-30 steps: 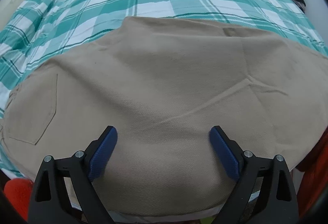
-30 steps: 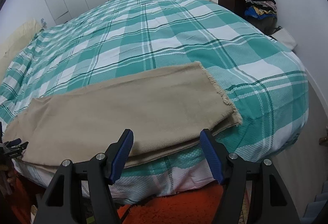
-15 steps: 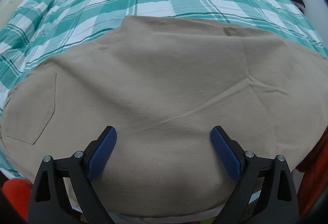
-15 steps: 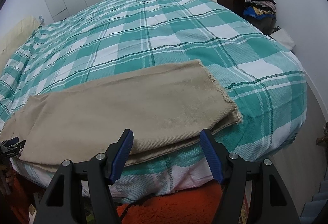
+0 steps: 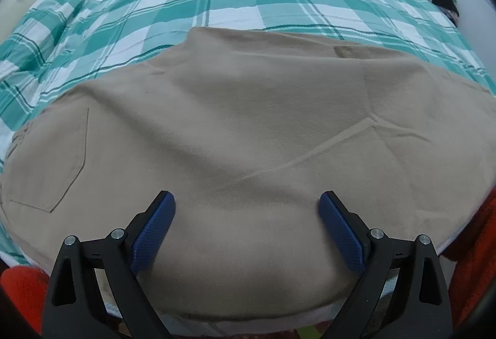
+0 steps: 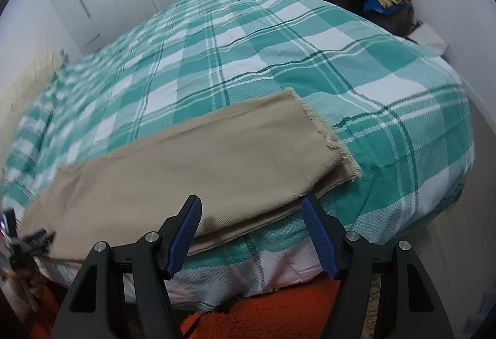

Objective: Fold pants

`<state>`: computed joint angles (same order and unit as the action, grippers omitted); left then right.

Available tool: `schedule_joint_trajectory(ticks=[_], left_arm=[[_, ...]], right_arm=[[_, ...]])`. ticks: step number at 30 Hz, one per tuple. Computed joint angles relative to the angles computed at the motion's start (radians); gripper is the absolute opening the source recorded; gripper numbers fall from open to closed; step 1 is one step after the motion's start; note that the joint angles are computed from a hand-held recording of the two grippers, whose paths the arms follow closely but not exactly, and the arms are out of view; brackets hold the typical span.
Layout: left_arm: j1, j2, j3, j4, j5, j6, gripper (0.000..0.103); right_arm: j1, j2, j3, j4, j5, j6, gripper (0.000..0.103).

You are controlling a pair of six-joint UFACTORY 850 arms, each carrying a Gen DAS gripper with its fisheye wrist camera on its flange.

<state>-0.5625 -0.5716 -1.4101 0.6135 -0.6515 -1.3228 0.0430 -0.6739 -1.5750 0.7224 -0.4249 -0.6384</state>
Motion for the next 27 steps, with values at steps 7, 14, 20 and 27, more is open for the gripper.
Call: schedule_joint_trajectory(ticks=[7, 14, 20, 27], left_arm=[[0.033, 0.136, 0.124, -0.159, 0.166, 0.098, 0.093], [0.19, 0.473, 0.419, -0.202, 0.314, -0.057, 0.093], [0.383, 0.702, 0.627, -0.302, 0.309, -0.129, 0.079], [0.462, 0.684, 0.698, -0.579, 0.374, 0.073, 0.052]], right_arm=[[-0.069, 0.007, 0.036, 0.306, -0.07, -0.121, 0.067], [-0.098, 0.002, 0.048, 0.423, -0.14, -0.148, 0.067], [-0.063, -0.018, 0.002, 0.282, -0.112, -0.068, 0.067], [-0.054, -0.019, 0.001, 0.257, -0.094, -0.049, 0.067]])
